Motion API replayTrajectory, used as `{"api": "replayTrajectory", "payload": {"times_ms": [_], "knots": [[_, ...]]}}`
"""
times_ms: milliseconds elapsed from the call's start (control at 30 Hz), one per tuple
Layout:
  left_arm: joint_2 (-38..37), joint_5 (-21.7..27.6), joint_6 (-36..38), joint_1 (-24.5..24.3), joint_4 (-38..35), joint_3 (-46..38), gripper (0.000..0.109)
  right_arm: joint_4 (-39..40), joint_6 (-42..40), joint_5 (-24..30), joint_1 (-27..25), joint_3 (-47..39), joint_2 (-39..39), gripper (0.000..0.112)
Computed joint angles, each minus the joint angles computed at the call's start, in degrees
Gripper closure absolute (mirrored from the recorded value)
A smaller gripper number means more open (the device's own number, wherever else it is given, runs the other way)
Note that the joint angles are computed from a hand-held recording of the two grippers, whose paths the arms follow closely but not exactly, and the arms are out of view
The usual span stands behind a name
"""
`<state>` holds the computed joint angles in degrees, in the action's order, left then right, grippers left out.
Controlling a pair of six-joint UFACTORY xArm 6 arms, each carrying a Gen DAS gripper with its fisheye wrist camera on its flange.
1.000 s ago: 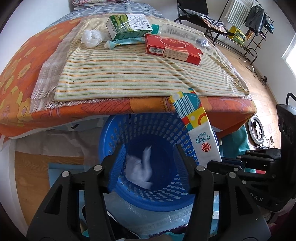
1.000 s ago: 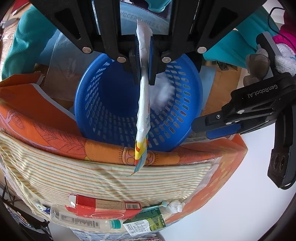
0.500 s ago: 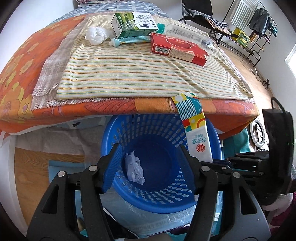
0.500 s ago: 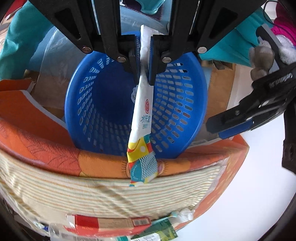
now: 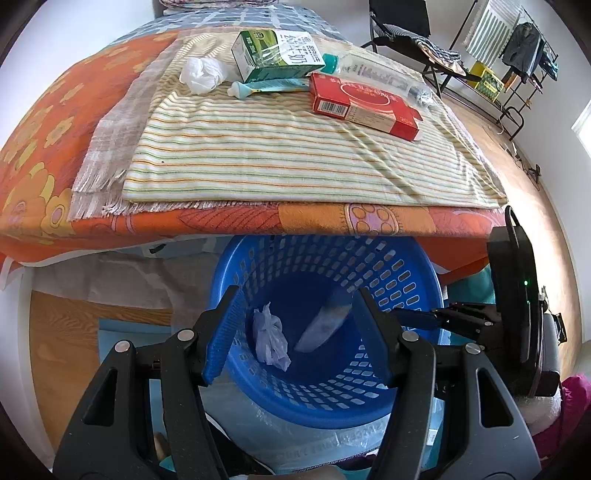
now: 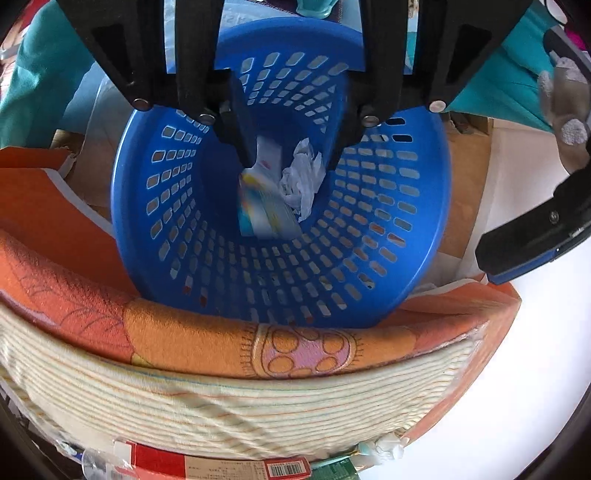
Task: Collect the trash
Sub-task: 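Open the right tool to drop the white tube into the basket, then move both tools back over the items on the towel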
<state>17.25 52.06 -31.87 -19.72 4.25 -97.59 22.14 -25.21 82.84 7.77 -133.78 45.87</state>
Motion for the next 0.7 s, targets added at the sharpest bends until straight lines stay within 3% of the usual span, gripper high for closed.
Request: {"api": "replayTrajectory", "payload": {"times_ms": [333,500,567,633,700], "knots": [[1.78,-0.77,-2.16,0.82,1.78,-6.58,0.045,-0.1,1.27,-3.13,-0.81,7.62,-7.84,0.066],[5.19,-2.24,-2.58,3.47,-0.1,-16.75,0.045,0.35,1.23,-6.54,-1.03,13.22,-15.41,0.043],[6.15,-3.11,-3.81,4.32,0.92,-19.53,0.044,0.14,0.59,-7.27,-0.81,13.51,-17.42,0.04],[7.39,-4.03,-3.31,5.38,-0.17,-22.4,0.035,-0.29,-0.55,-7.92,-0.34,12.91,-18.7,0.034],[8.23,-4.28,-3.89,6.08,0.38,-24.26,0.033,-0.29,-1.56,-8.61,-0.16,12.03,-19.2,0.029]]}}
